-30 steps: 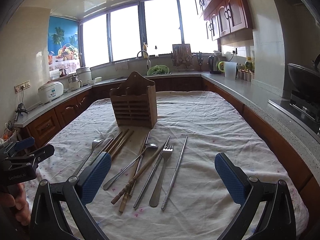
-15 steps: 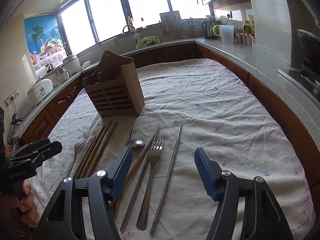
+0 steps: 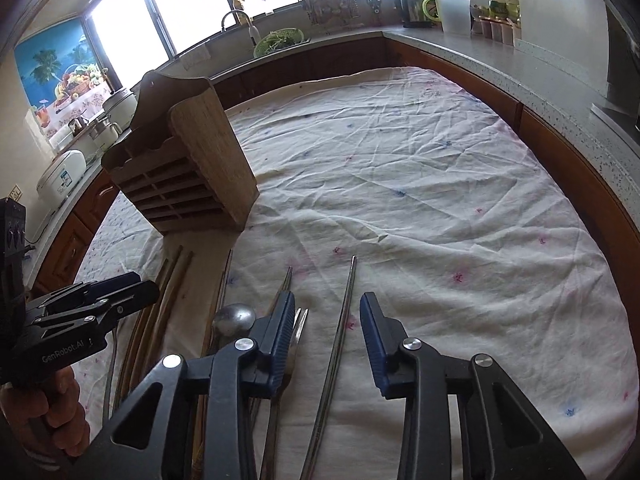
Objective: Organize utensils
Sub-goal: 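Close the left tool on a wooden chopstick while the right tool grasps a metal chopstick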
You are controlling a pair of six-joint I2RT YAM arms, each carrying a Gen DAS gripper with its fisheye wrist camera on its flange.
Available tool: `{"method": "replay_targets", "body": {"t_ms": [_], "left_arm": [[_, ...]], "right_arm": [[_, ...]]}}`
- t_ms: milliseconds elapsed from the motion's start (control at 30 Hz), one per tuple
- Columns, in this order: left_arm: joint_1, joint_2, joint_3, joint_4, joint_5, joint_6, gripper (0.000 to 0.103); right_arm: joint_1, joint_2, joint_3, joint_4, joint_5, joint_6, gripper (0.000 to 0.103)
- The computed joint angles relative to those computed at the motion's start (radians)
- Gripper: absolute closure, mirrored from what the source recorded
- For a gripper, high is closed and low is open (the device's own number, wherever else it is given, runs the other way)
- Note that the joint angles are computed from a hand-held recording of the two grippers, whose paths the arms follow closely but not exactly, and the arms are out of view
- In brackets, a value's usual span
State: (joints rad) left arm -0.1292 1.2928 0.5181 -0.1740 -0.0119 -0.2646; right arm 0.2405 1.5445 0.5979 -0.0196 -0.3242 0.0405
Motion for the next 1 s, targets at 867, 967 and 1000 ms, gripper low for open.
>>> {"method": "replay_targets", "body": {"t_ms": [867,967,1000], "left_arm": [[0.031,0.261,0.125,0.045,-0.048,0.085,0.098],[0.028,0.245,0.127,0.029,-0.024,0.066,0.098],[0.025,0.221,0.117,0.024,-0.025,0.064,0.098]], "right_arm": [[0.069,0.236,0.139,0.048,0.126,-0.042,0.097],[0.041,0.233,0.148,0.022,0.054,-0.022,0.099],[0.035,0.221,0.142,0.021,0.038,-0.019,0.099]]}}
